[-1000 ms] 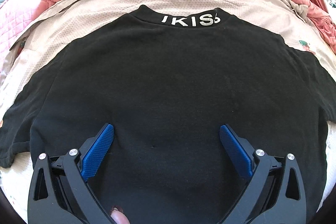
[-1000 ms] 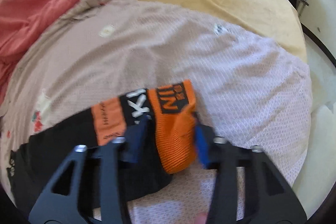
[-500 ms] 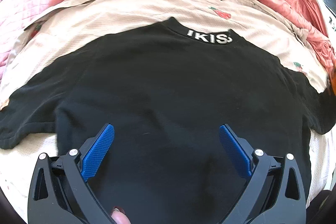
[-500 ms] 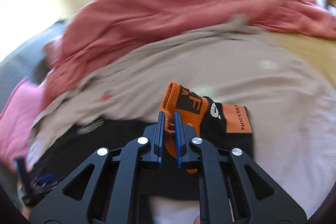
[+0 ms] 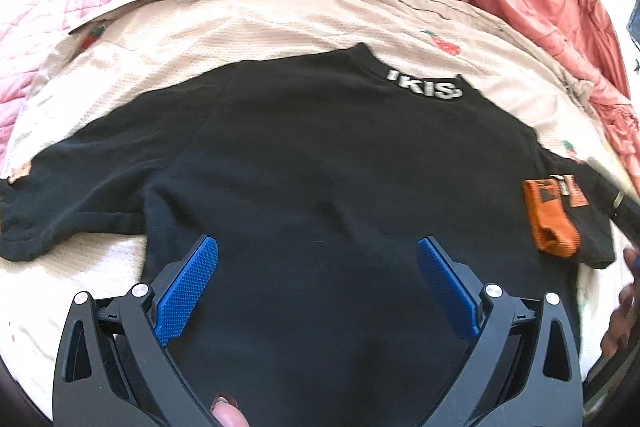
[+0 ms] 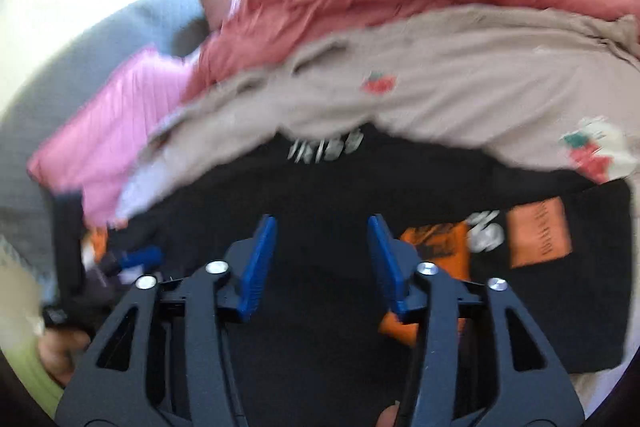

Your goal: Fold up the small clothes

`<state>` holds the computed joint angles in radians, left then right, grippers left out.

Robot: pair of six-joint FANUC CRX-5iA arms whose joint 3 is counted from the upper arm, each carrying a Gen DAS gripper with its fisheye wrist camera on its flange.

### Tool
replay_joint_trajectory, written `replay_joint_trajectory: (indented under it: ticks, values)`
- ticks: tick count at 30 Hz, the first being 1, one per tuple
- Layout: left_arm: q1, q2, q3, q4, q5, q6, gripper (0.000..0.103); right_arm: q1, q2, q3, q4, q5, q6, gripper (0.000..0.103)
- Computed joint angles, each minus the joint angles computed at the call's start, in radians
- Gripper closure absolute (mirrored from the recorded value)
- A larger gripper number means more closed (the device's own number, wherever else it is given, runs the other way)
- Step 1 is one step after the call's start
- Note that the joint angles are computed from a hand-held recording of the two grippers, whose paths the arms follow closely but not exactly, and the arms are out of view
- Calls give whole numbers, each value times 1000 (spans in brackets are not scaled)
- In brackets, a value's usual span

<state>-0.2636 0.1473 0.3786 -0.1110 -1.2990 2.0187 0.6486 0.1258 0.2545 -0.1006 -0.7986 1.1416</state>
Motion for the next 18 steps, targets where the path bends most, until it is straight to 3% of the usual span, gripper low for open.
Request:
replay_joint_trajectory:
  ticks: [2,5,6,8,11,13,18]
  values:
    - [-14,17,17,29,9,-15,4,-1,-13,-30,140,-11,-110,51]
    - [-28,62,43,133,31,-46,4,14,17,-49,418,-168,-228,50]
    - [-31,81,51,178,40,-62,4,12,20,-60,461,-195,-245,50]
    - [-50,129,85,249,46,-85,5,-14,23,-53,452,-228,-261,50]
    - [-82,201,144,327,42,-107,9,-63,-11,-74,400,-194,-329,46]
    - [-90,241,164,387,44,-102,24,-60,-12,-83,436,-189,-347,45]
    - [-94,326,192,483,27,17,25,-58,-17,-89,449,-168,-356,44]
